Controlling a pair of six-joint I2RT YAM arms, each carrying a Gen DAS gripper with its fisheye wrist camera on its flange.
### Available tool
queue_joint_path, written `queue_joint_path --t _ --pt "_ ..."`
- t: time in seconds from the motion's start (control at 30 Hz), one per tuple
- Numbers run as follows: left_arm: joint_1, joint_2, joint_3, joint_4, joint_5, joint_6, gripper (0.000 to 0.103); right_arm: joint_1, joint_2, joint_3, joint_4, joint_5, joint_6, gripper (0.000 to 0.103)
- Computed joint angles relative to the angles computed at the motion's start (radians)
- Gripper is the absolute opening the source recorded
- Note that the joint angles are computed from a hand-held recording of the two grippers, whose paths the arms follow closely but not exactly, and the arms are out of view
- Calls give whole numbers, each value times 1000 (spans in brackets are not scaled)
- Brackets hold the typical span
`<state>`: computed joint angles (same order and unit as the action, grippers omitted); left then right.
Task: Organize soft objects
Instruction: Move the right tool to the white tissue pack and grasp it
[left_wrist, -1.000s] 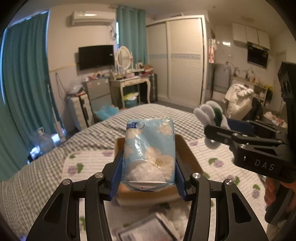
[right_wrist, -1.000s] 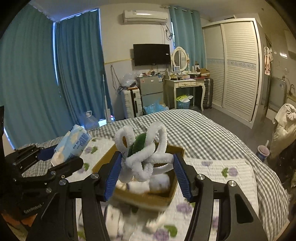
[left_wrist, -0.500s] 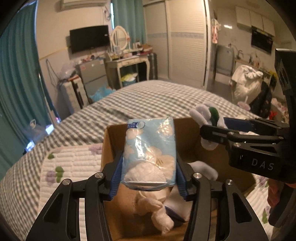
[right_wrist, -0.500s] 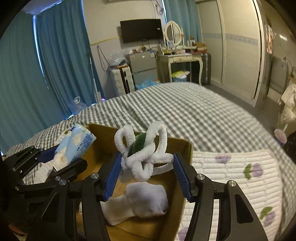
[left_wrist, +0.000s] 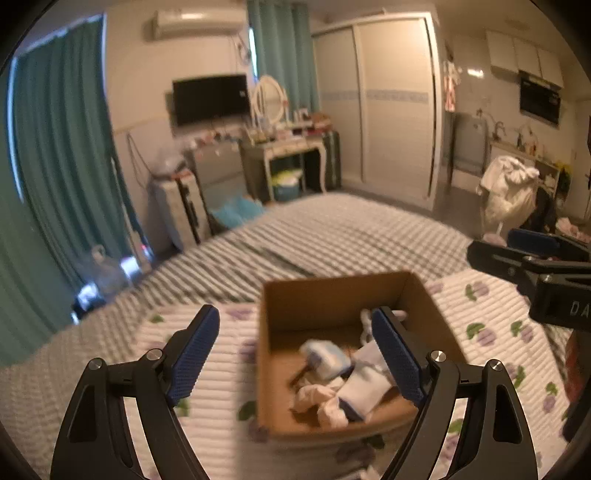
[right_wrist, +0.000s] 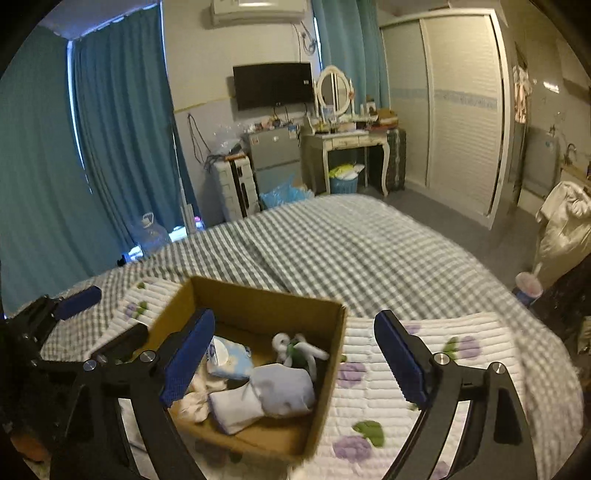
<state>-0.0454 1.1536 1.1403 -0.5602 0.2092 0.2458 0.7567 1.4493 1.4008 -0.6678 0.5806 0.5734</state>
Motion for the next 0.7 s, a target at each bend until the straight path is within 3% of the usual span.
queue_joint_path --t 0.1,0.2,0.3,0.4,0.57,0.7 --pt "72 -115 40 -87 52 4 87 117 -47 92 -157 119 50 93" --pt "216 -209 87 -181 177 31 98 275 -54 195 -349 253 156 99" --pt "402 -267 125 -301 340 104 98 410 -28 257 -498 324 276 103" --pt "609 -312 103 -391 497 229 98 516 5 249 -557 331 383 103" --pt "799 -374 -51 -442 582 429 98 555 54 95 -429 248 457 103" --pt "836 -387 -234 -378 552 519 98 506 112 -71 -203 139 429 103"
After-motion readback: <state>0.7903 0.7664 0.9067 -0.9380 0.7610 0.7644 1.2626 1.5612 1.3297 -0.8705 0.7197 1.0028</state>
